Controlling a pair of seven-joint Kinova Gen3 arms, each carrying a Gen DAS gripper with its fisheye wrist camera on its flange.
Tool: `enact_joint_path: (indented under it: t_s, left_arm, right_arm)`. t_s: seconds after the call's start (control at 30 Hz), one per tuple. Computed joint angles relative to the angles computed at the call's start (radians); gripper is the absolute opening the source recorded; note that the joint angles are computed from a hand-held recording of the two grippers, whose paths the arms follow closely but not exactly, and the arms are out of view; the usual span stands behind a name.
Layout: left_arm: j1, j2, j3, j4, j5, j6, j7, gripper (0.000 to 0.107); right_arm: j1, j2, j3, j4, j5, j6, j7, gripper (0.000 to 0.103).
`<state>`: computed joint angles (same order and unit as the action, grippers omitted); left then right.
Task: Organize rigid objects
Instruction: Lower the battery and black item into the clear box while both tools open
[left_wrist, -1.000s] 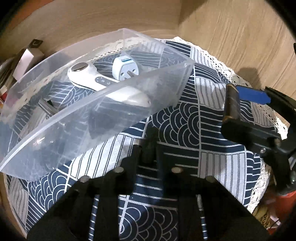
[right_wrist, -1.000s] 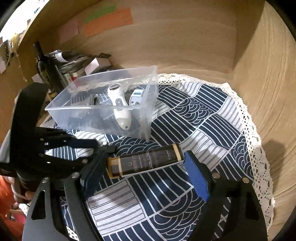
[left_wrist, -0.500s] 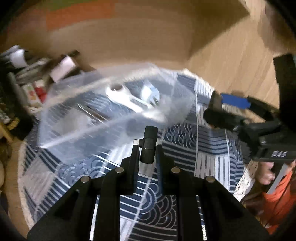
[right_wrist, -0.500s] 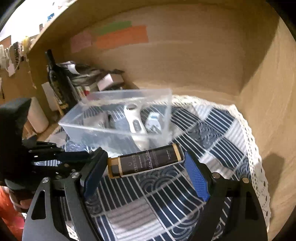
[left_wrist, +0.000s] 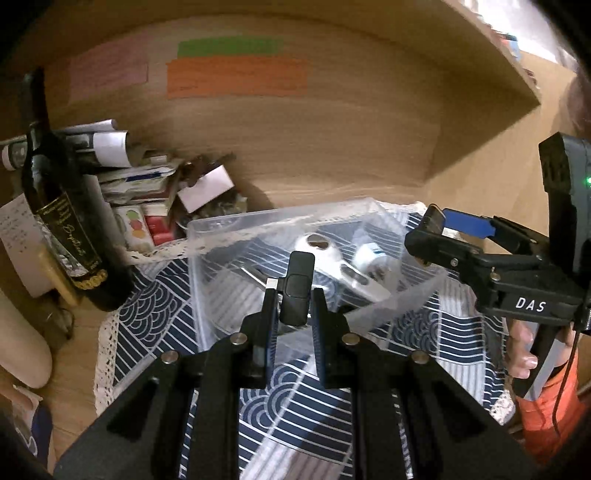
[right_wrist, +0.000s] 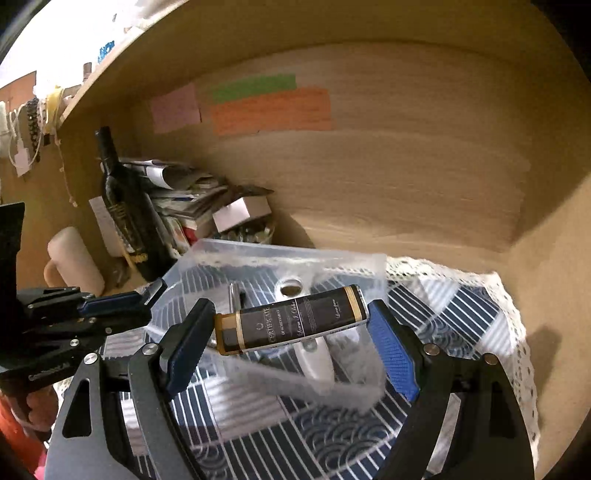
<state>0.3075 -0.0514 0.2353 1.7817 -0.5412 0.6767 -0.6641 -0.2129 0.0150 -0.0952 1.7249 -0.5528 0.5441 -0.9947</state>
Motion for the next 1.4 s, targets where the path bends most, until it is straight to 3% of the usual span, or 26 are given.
enact_joint_path:
  t_s: [0.33, 0.57, 0.7, 0.93, 1.2, 1.4]
  left_arm:
    - [-0.033, 0.074, -0.075, -0.014, 0.166, -0.029, -0.169, 0.016]
    - [-0.059, 0.107, -0.097, -0.028, 0.278, -0.038, -0.260, 0.017]
    - [-0.025, 0.088, -0.104, -0.020, 0.209, -0.037, -0.195, 0.031]
    - [-0.013, 0.033, -0.071, -0.005, 0.125, -0.027, -0.108, 0.038]
    - [-0.017, -0.068, 0.064, 0.033, -0.121, 0.014, 0.136, 0.062]
    - [-0.045, -0.140, 0.163, 0.060, -0.221, 0.048, 0.262, 0.084]
  right_arm:
    - [-0.043, 0.171, -0.041, -0.154, 0.203, 0.115, -0.162, 0.082]
    - [-0.094, 0.206, -0.053, -0.162, 0.331, 0.106, -0.231, 0.083]
    - [-0.089, 0.188, -0.062, -0.148, 0.347, 0.098, -0.240, 0.086]
    - [-0.026, 0.099, -0.071, -0.101, 0.219, 0.076, -0.157, 0.086]
    - [-0.020, -0.063, -0.019, 0.021, 0.063, -0.007, -0.030, 0.097]
    - [-0.079, -0.185, 0.050, 0.114, 0.008, -0.072, 0.003, 0.103]
